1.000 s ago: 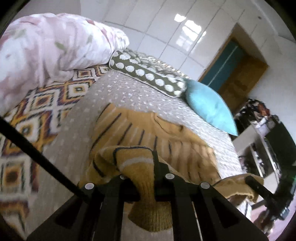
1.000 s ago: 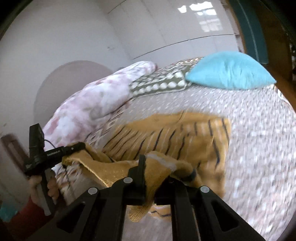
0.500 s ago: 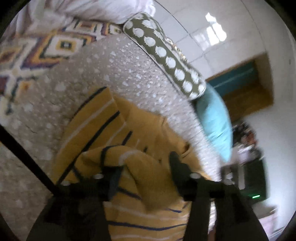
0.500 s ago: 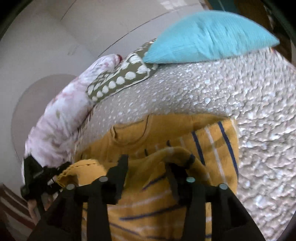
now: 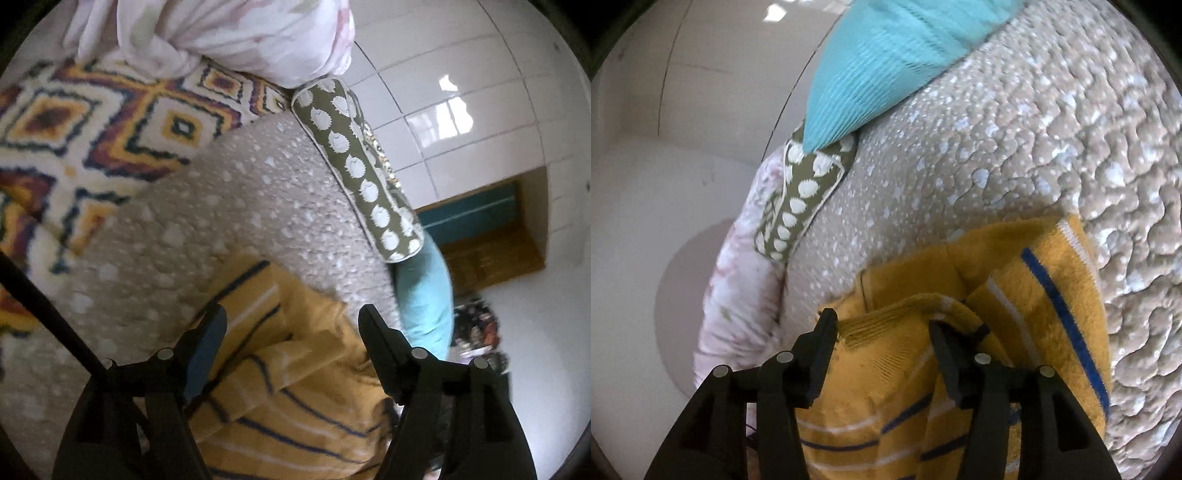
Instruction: Fold small clothes
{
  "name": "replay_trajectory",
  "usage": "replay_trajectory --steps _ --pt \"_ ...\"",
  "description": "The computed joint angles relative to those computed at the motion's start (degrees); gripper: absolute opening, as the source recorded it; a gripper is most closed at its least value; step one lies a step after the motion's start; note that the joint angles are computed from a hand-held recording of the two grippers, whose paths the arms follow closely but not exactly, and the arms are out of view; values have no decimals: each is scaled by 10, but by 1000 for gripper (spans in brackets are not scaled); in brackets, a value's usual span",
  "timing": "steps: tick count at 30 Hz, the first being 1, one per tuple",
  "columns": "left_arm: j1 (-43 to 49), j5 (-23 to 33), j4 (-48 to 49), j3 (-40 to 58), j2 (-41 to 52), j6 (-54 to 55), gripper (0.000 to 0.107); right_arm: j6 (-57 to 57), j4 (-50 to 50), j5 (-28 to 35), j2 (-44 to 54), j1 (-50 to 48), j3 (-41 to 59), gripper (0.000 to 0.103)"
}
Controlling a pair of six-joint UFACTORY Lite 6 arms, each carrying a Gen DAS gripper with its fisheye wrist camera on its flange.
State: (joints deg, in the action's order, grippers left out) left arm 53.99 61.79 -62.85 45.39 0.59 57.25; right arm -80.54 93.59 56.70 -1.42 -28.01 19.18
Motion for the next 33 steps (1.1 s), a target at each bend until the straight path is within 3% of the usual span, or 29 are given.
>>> replay_trajectory --steps 4,8,13,15,17,20,22,24,25,28,33 --pt "19 3 46 -23 -53 21 72 34 -45 43 -20 -55 -5 57" --pt "16 29 65 -64 -134 52 72 72 -119 83 -94 -148 -26 69" --pt "-90 -20 89 -119 -199 59 72 99 -196 138 -196 -187 -42 68" --pt "-128 -52 84 -121 -175 60 72 111 -195 112 -239 -118 -49 67" --pt "-154 -101 78 -105 -129 50 72 119 -173 36 -255 -6 -46 67" --pt "-161 -195 66 -63 -51 34 72 82 -125 -53 -175 110 -21 66" --pt "-143 -223 63 -23 8 35 70 34 -65 -134 -135 152 -22 64" --pt "-127 -245 73 6 47 19 67 -29 -14 -127 -87 132 -17 62" --pt "-107 -232 69 28 76 27 61 -44 -4 -104 -66 111 -14 62" --pt "-63 -173 62 55 103 35 61 -37 -21 -73 -43 74 -2 62" --pt "-6 -146 86 34 43 20 61 42 -106 -71 -132 27 -17 62"
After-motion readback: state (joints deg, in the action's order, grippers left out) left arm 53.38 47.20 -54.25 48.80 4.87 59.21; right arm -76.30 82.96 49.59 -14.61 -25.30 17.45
